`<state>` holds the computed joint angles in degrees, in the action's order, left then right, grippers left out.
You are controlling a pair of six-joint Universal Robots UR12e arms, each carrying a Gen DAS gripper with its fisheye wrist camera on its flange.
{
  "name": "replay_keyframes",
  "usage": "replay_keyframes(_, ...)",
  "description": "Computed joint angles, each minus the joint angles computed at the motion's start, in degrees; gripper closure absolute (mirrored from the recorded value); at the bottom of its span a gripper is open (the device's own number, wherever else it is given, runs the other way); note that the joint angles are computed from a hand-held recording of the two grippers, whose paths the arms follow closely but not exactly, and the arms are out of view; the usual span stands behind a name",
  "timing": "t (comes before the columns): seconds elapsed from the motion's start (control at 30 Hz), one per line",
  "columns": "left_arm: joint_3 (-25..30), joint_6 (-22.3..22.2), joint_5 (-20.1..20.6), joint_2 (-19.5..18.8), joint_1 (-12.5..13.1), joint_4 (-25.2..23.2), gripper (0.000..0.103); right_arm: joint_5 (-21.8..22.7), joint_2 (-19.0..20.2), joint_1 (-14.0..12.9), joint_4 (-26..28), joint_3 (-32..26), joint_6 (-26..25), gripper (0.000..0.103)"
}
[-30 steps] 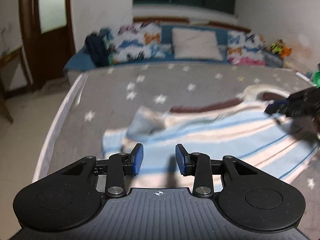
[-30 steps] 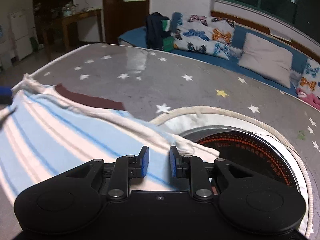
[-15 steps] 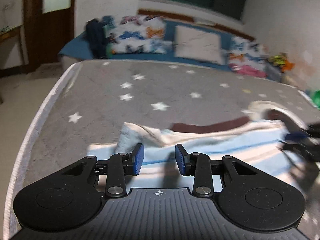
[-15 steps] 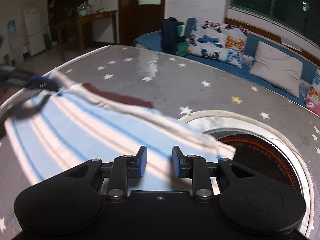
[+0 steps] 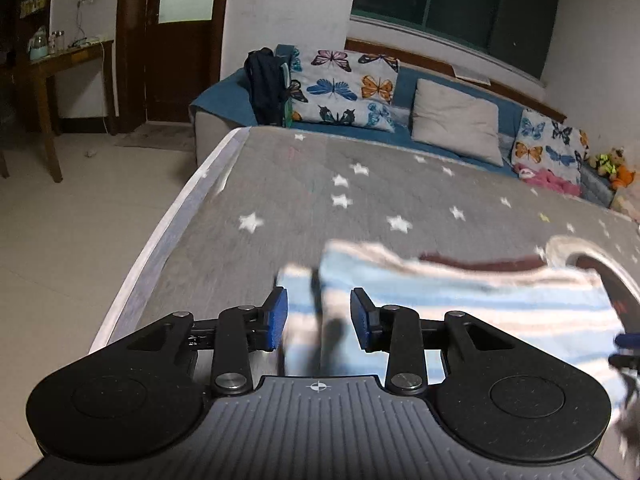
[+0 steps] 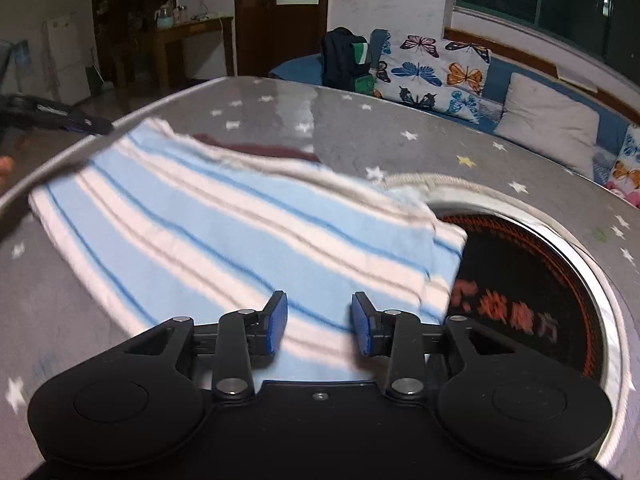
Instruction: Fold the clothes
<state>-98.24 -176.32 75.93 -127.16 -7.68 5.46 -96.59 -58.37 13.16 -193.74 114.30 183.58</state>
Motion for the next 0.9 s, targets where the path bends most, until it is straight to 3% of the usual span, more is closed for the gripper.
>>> replay_keyframes(0.13, -2.82, 0.87, 3.25, 1.13, -0.63, 1.38, 0.061, -1.48, -1.13, 0.37, -2.22, 1.43, 2.76, 0.061)
replay_keyframes(0.43, -4.88, -3.37, 1.42, 1.57, -0.09, 0.86, 0.046, -4.01, -1.27, 1.19, -3.16, 3.02, 5.96, 0.05)
replay_keyframes(0.6, -5.55, -3.8, 1.03, 1.95, 0.1, 0.87, 0.045, -4.9, -1.58, 1.06, -3.8, 4.06, 10.01, 0.039)
replay_keyframes(0.67, -5.84, -3.51, 0.79, 1.98, 0.15, 1.33, 0.047, -3.93, -1.57, 0.61, -4.24, 4.71, 13.23, 0.038)
replay_keyframes(0.77, -5.91, -2.41, -0.13, 2.01, 0.15, 1.19, 0.062, -0.9, -1.76, -0.36, -5.27, 5.65, 18.86, 0.039)
replay_keyframes(0.9, -6.04, -2.27, -1.95, 2.38, 0.36, 0.18, 0.076, -0.33, -1.92, -0.11, -6.22, 6.02, 17.93, 0.06)
